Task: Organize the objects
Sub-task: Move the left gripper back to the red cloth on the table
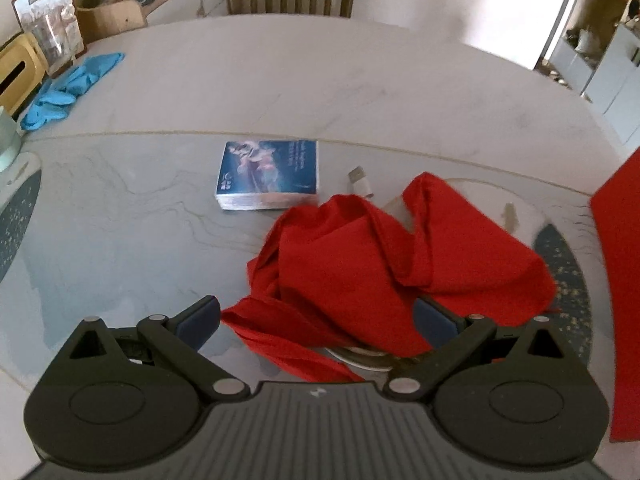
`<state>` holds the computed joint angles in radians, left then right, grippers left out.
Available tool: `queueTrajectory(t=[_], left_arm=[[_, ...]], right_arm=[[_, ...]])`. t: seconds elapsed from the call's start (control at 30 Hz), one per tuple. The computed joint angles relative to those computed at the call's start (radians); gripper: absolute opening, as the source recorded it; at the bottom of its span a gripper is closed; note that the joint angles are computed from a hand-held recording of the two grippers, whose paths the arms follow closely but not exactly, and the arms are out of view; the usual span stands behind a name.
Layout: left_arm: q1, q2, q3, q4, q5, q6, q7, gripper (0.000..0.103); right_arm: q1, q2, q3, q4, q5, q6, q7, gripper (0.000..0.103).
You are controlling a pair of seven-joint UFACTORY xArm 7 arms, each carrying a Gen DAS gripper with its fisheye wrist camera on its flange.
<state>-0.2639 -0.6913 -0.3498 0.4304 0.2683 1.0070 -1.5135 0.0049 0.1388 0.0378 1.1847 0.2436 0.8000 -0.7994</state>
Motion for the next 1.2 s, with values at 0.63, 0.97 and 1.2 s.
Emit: queueTrajectory(t=[0.63, 0.97, 1.2], left_arm=[[-0.006, -0.079, -0.031, 0.015, 0.015, 0.011, -0.005, 0.005], [0.031, 0.006, -0.039, 0.124, 0.056, -0.021, 0.082, 0.006], [0.027, -0.032, -0.011, 0.063, 0.017, -0.012, 0.046, 0.09]], right_arm=[[-0.002, 0.0, 0.0, -0.001, 0.008, -0.003, 0.0, 0.003], [-0.002, 0.002, 0.001, 0.0, 0.009, -0.004, -0.002, 0.003], [-0.001, 0.003, 0.002, -0.001, 0.009, -0.006, -0.004, 0.003]])
